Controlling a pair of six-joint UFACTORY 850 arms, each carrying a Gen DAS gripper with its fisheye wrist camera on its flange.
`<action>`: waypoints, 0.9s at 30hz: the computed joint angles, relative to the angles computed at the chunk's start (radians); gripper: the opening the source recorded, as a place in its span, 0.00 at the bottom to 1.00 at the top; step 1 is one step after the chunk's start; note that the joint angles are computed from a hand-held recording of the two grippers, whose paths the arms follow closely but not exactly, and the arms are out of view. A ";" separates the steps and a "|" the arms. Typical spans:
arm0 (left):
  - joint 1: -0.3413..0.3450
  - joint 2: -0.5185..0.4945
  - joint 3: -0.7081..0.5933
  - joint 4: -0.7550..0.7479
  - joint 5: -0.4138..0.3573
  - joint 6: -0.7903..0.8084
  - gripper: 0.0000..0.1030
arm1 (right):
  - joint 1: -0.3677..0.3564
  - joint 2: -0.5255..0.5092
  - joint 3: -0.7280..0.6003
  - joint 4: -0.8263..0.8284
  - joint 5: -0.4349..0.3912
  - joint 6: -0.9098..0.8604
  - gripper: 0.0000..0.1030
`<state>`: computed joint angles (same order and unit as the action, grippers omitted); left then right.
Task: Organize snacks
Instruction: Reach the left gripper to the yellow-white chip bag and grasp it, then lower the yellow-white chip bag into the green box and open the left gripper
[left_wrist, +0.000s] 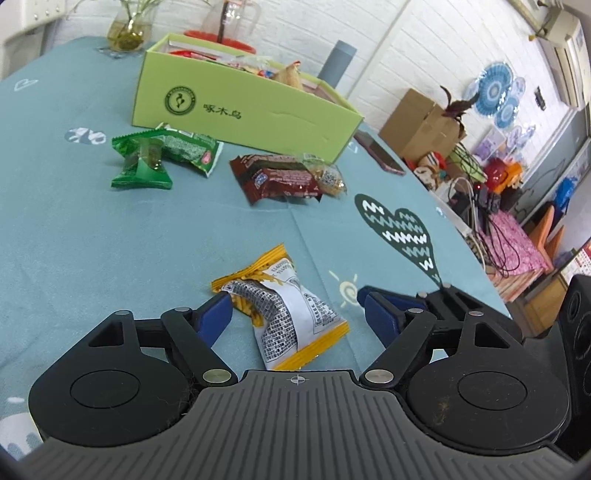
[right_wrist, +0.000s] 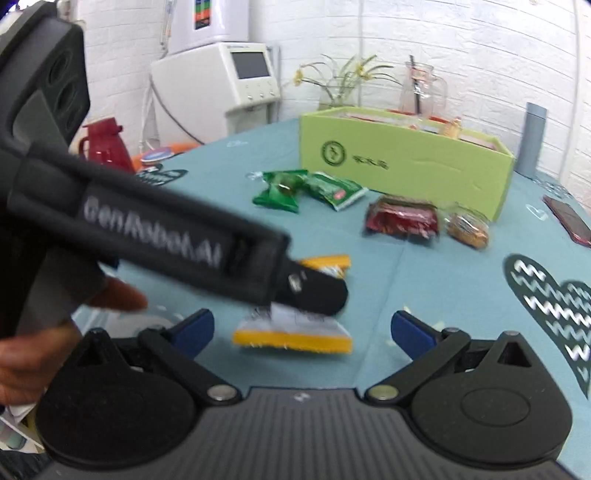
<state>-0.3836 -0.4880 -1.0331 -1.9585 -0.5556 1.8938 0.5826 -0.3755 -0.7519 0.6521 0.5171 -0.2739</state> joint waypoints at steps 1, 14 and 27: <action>-0.001 -0.001 -0.001 -0.005 0.008 0.002 0.64 | -0.002 -0.009 -0.010 -0.008 -0.004 -0.009 0.99; -0.002 -0.025 -0.040 0.061 -0.020 -0.070 0.26 | -0.047 0.000 -0.035 -0.148 -0.056 0.111 0.65; -0.028 -0.238 -0.551 0.129 0.058 -0.188 0.26 | -0.267 -0.114 -0.322 -0.334 -0.057 0.026 0.70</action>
<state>-0.4115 -0.7255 -1.5837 -1.8292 -0.4980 1.7061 0.3153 -0.4896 -1.0737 0.3184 0.4599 -0.2475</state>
